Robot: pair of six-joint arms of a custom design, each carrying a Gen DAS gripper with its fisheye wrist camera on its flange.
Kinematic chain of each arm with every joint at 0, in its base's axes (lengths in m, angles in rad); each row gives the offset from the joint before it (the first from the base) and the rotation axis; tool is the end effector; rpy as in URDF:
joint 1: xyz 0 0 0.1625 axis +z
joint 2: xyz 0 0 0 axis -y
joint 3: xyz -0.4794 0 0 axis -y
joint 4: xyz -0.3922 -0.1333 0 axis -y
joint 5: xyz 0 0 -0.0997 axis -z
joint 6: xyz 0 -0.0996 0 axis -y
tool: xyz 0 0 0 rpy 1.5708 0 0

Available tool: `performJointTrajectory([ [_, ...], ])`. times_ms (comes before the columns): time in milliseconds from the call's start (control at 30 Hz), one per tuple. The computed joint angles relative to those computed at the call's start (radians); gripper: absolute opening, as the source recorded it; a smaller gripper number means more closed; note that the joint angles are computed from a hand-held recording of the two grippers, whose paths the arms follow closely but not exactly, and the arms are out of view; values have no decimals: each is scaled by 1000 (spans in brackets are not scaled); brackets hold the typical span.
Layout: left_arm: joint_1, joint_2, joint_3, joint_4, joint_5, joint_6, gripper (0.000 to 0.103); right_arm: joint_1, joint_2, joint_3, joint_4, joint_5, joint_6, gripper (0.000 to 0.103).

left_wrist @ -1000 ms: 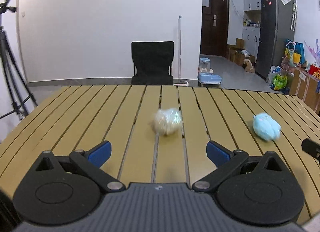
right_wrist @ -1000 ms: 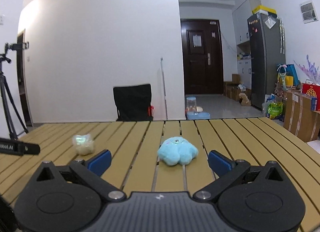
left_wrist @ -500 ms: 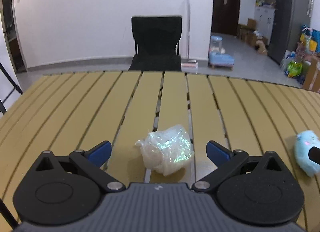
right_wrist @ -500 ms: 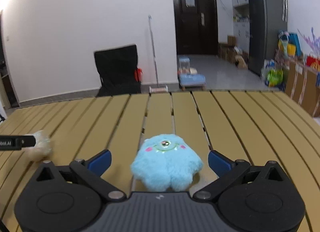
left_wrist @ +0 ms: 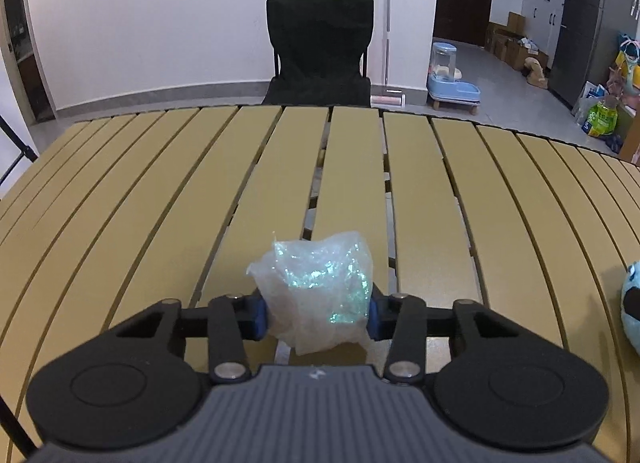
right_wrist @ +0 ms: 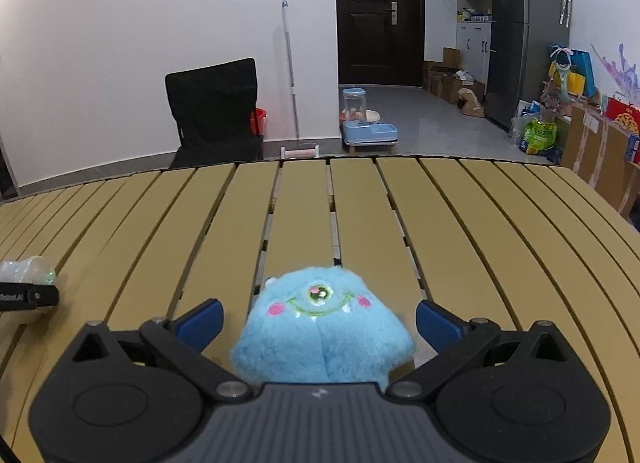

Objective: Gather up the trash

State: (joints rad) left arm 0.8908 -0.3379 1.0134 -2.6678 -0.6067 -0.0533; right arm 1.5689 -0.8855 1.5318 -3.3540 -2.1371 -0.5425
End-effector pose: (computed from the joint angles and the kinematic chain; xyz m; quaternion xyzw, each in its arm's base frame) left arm -0.3814 -0.8138 0.0652 0.1748 0.8541 -0.3356 0.3568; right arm 0.0785 -0.7348 0.3526 0.0711 -0.8200 0.4346 0.3657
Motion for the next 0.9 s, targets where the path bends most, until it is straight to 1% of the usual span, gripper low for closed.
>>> performJointTrajectory([
  [33, -2, 0, 4, -10, -3, 9, 43, 1, 3, -4, 4, -7, -2, 100],
  [100, -8, 0, 13, -27, -9, 29, 43, 5, 13, -12, 5, -23, -5, 93],
  [233, -25, -3, 42, -72, -25, 65, 43, 7, 24, -27, 22, -43, 2, 92],
  [300, -32, 3, 46, -91, -31, 88, 43, 6, 27, -35, 37, -51, 11, 88],
  [333, -36, 2, 53, -104, -36, 98, 43, 5, 26, -35, 41, -53, 18, 88],
  [400, -44, 3, 64, -119, -42, 109, 43, 1, 22, -33, 50, -41, 31, 87],
  [500, -55, -1, 88, -136, -55, 120, 44, -1, 21, -29, 47, -37, 7, 85],
  [633, -71, -11, 131, -178, -69, 146, 44, -4, 7, -13, 48, -19, 14, 81],
  [767, -88, -30, 184, -221, -72, 171, 44, -7, -29, 43, 9, 18, 22, 80],
  [900, -106, -57, 234, -238, -70, 169, 44, -3, -67, 103, -27, 48, 14, 80],
])
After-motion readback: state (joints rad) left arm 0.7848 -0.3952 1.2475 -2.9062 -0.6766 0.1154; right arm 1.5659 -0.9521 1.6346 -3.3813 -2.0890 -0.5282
